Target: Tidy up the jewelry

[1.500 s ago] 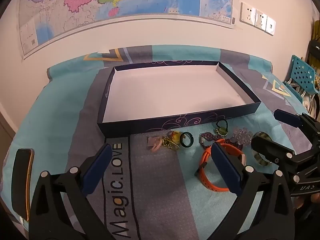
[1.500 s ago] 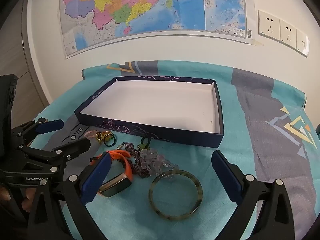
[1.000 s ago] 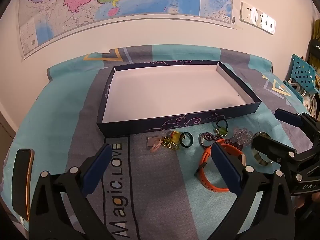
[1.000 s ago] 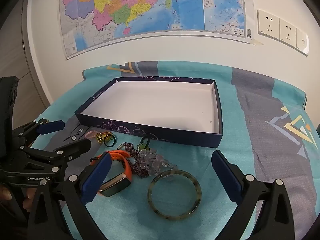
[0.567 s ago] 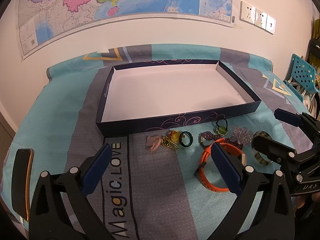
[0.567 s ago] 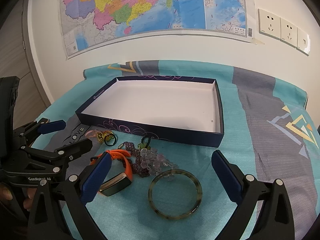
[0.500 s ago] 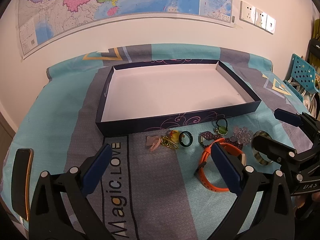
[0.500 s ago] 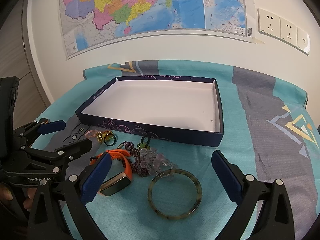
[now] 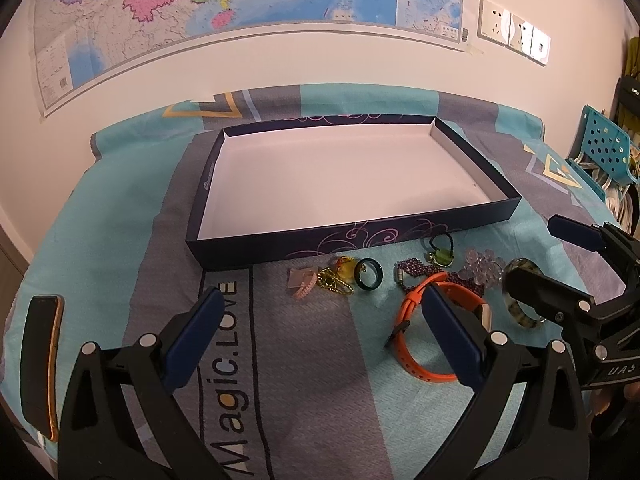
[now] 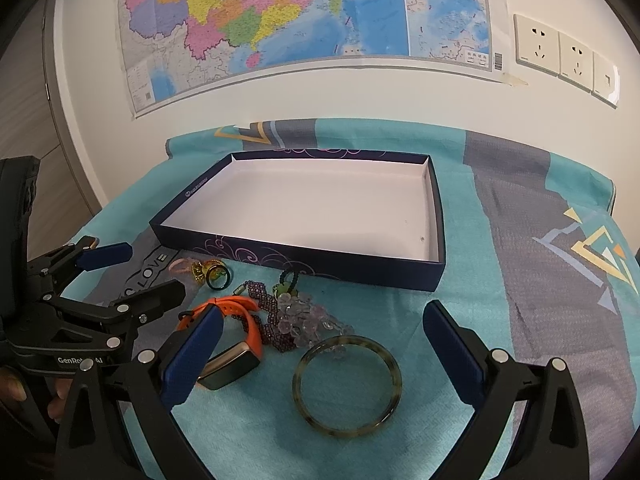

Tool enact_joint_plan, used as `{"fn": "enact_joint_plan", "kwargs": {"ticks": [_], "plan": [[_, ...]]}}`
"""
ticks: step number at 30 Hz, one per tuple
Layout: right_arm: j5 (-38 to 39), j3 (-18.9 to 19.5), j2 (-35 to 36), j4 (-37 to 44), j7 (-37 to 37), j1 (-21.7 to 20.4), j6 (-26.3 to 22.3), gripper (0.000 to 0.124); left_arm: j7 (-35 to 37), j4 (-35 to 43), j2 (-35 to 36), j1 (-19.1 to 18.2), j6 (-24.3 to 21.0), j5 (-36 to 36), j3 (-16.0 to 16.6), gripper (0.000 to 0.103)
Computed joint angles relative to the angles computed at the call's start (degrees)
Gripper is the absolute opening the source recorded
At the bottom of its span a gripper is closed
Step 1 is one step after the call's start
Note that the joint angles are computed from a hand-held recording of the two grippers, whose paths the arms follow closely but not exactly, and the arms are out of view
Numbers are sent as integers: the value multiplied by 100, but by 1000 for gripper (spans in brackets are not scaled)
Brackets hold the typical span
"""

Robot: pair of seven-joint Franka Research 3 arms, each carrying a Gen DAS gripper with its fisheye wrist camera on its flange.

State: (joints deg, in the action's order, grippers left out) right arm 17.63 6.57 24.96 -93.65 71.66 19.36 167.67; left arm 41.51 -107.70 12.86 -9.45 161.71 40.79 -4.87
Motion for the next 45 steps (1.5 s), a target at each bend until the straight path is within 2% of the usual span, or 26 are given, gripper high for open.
{"fn": "enact_joint_plan", "kwargs": {"ticks": [33,42,45], "plan": [[107,40,-29,-37,-47,-48,-43,97,334,27,-10,5,-100,-354,-78,97],[35,-39,-11,-9,0,-18,-81,97,507,48,11,32,-118,-541,-118,97],[131,47,-22,-15,-87,-129,-138,97,704,41,24,82,-90,-731,-172,97]]}}
